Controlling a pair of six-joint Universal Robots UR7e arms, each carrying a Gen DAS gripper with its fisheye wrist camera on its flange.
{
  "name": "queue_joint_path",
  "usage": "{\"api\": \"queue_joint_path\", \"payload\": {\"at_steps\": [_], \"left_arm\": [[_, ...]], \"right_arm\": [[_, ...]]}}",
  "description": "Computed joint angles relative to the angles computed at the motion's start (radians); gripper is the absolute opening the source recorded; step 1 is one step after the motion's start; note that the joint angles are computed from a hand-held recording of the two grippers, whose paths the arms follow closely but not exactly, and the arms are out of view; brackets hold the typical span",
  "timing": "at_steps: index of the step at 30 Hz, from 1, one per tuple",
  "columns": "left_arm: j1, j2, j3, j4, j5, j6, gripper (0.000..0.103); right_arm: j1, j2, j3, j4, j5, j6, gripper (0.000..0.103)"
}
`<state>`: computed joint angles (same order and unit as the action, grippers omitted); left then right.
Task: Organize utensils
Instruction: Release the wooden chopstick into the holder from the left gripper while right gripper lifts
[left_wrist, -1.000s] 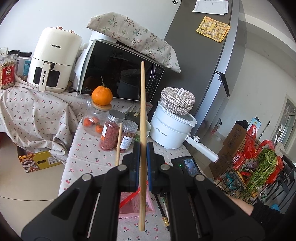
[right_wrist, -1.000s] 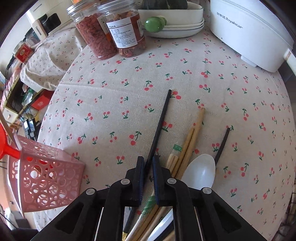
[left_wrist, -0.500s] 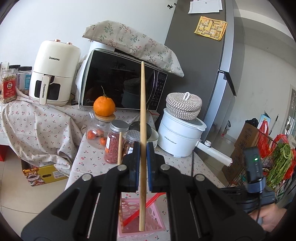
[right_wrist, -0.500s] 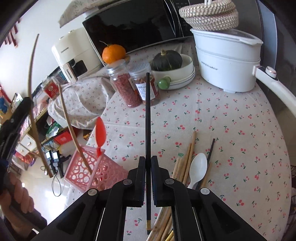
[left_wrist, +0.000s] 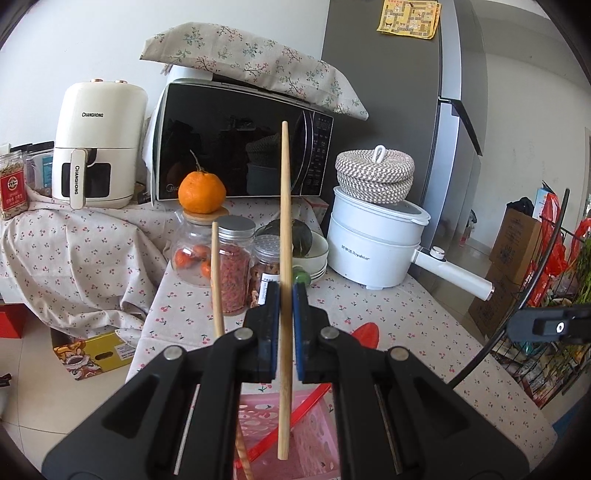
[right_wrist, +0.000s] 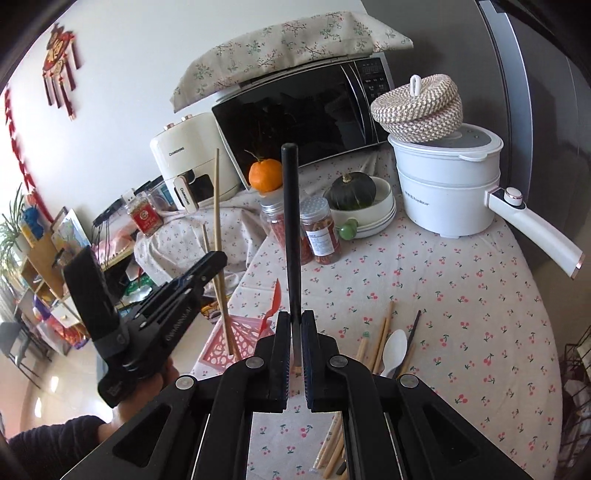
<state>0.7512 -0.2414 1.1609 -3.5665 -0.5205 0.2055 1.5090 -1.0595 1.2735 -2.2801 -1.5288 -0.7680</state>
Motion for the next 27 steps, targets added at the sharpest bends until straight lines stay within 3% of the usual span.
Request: {"api": "queue_joint_path", "payload": {"at_steps": [10, 16, 21, 23, 27], "left_arm": [[-0.014, -0.101, 0.162, 0.176, -0.026, -0.164, 0.009], [-0.034, -0.209, 0.303, 0.310, -0.065, -0.352, 0.030], [-0.036, -0.316, 0.398, 0.546, -0.067, -0.598, 0.054], [-0.042, -0.347, 0.426, 0.648, -0.031, -0.677, 0.055], [-0.039, -0.401, 0.473, 0.782, -0.036, -0.802, 0.059]], "right_arm": [[0.019, -0.077, 0.057, 0.001, 0.034, -0.045, 0.006], [0.026, -0.093, 0.061, 0.005, 0.079, -0.031, 0.006], [0.038, -0.087, 0.071, -0.025, 0.097, -0.023, 0.006], [0.040, -0.081, 0.072, -0.034, 0.105, -0.019, 0.006], [0.045, -0.067, 0.076, -0.055, 0.121, -0.006, 0.006]]}}
